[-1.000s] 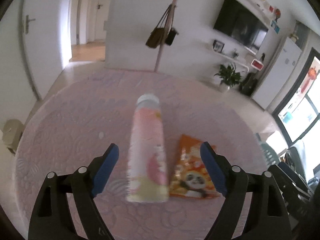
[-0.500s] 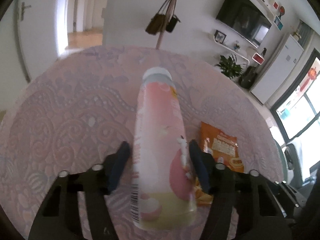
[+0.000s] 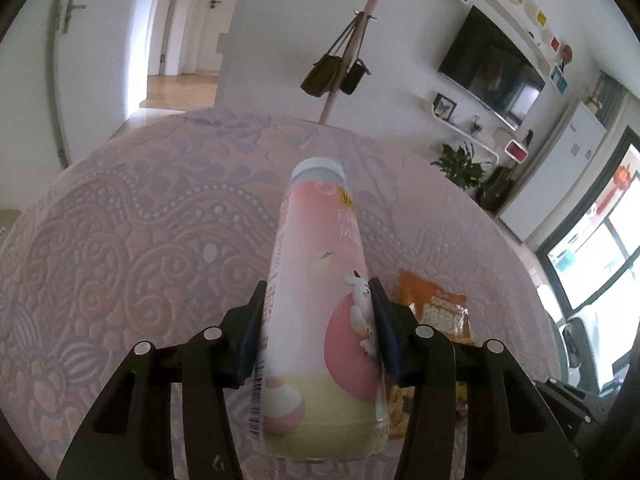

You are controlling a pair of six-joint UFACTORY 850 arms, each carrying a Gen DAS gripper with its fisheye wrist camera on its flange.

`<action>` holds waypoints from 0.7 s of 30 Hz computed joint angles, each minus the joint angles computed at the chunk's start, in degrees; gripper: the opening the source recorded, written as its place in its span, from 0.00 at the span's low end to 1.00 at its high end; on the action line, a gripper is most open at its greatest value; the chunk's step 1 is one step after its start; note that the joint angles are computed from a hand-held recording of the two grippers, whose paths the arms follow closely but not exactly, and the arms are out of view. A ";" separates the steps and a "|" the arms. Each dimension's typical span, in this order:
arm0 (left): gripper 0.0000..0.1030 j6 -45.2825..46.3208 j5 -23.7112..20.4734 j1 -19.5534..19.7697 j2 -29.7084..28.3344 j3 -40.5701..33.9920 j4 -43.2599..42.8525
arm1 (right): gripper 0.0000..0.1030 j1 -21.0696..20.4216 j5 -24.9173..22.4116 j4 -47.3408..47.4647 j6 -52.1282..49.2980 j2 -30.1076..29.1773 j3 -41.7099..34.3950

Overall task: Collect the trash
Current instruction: 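Grasp the pink drink bottle with the left tool while the right tool approaches the orange snack bag, then grasp the orange snack bag with the right tool and lift it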

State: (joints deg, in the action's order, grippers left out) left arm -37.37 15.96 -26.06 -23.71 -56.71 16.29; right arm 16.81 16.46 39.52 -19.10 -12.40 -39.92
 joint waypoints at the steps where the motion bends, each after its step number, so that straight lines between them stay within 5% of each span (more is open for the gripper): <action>1: 0.46 1.31 0.26 -0.13 0.12 0.00 -1.10 | 0.01 -0.14 0.75 -2.19 2.59 0.65 0.71; 4: 0.46 9.17 0.93 -0.85 0.73 0.68 -8.04 | 0.01 -0.64 2.84 -7.23 8.48 2.21 2.35; 10: 0.46 10.32 2.51 -0.70 1.12 1.10 -9.02 | 0.01 -2.13 7.81 -18.38 21.09 5.91 6.34; 21: 0.46 8.62 7.03 -3.94 5.29 3.65 -4.19 | 0.00 -6.75 10.63 -15.35 19.79 15.43 13.19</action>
